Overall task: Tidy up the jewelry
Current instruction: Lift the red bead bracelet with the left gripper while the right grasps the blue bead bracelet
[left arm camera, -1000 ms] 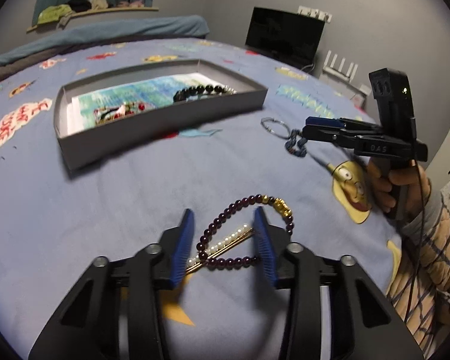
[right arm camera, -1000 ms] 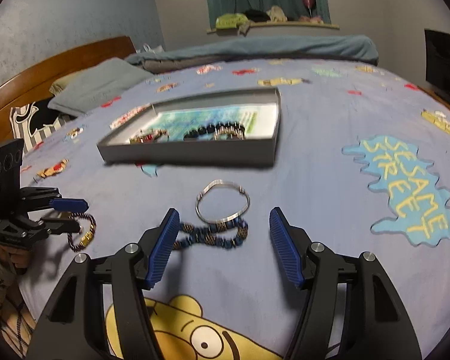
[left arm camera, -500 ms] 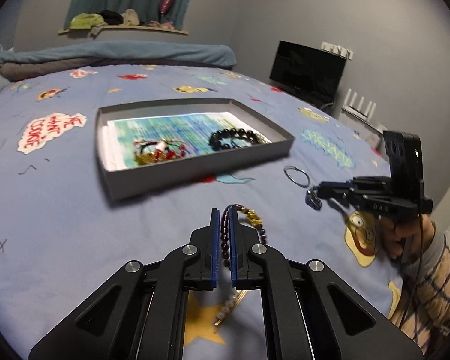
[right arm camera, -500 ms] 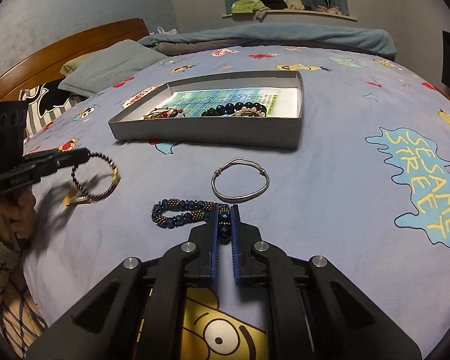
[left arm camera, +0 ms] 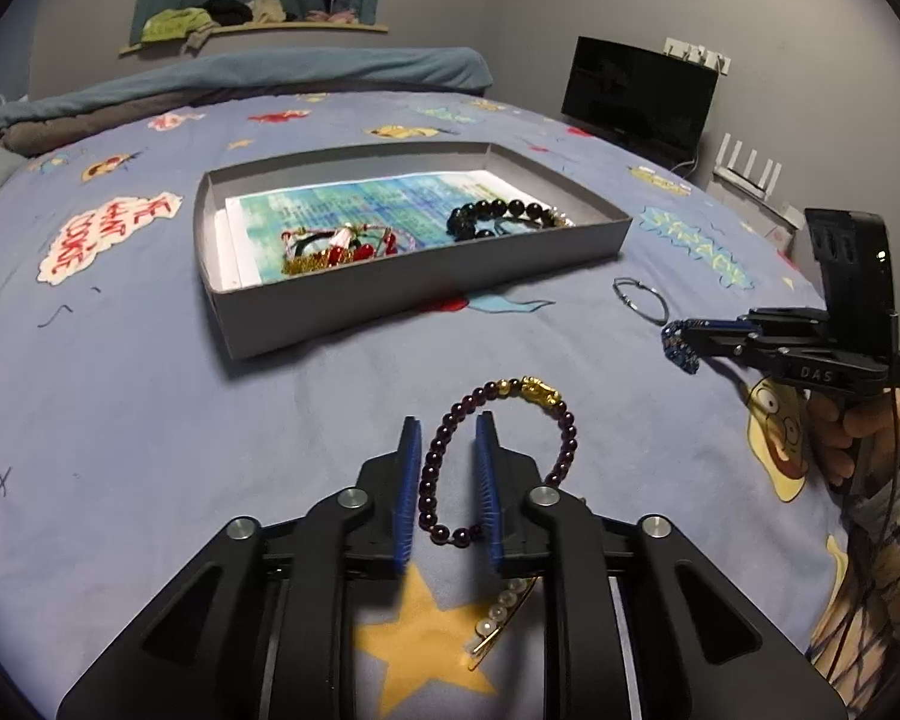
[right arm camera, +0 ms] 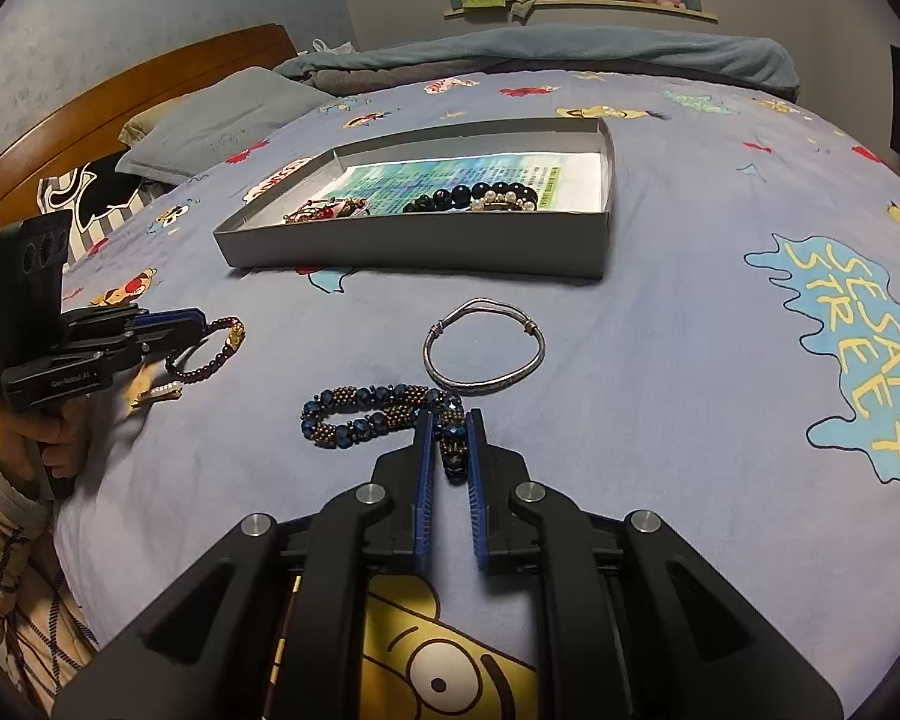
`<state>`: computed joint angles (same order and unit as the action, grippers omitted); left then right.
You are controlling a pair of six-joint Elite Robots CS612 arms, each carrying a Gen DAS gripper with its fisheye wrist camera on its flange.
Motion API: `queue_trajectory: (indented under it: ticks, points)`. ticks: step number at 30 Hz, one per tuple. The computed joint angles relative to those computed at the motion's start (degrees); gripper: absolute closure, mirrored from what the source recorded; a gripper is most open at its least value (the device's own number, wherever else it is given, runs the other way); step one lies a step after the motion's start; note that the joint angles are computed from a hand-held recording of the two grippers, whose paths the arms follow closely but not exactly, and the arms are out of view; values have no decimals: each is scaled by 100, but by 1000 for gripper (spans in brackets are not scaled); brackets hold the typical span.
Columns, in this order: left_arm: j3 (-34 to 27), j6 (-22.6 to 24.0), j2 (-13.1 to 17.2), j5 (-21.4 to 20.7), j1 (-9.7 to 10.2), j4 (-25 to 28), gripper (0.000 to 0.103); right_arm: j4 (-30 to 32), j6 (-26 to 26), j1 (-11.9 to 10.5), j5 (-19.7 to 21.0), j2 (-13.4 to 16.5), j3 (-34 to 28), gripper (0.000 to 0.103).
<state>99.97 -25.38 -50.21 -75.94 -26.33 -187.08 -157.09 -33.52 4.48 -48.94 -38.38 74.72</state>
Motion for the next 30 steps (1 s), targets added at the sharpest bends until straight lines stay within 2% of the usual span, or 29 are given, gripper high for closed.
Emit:
queue_trajectory:
  ticks: [1, 3, 7, 8, 10, 12, 22, 30]
  points:
    - [-24, -16, 11, -73, 15, 67, 68, -48, -3, -3, 15, -4, 16, 93]
    - [-60, -34, 39, -231, 44, 135, 60, -117, -16, -3, 38, -10, 37, 95]
    - [-127, -88, 69, -396, 82, 314, 59, -338, 13, -10, 126, -29, 97, 95]
    - [-128, -104, 69, -401, 85, 305, 61, -406, 37, -13, 168, -32, 110, 95]
    - [-122, -146, 64, -316, 74, 290, 89, -538, 103, -19, 275, -32, 118, 95]
    - [-110, -172, 67, -262, 67, 223, 97, -676, 165, -16, 347, -34, 126, 95]
    - [-64, -139, 28, -56, 3, -403, 97, -1040, 345, 29, 584, -14, 50, 96]
    - [-159, 6, 55, 69, -44, -684, 97, -1332, 552, 55, 648, 30, -42, 96]
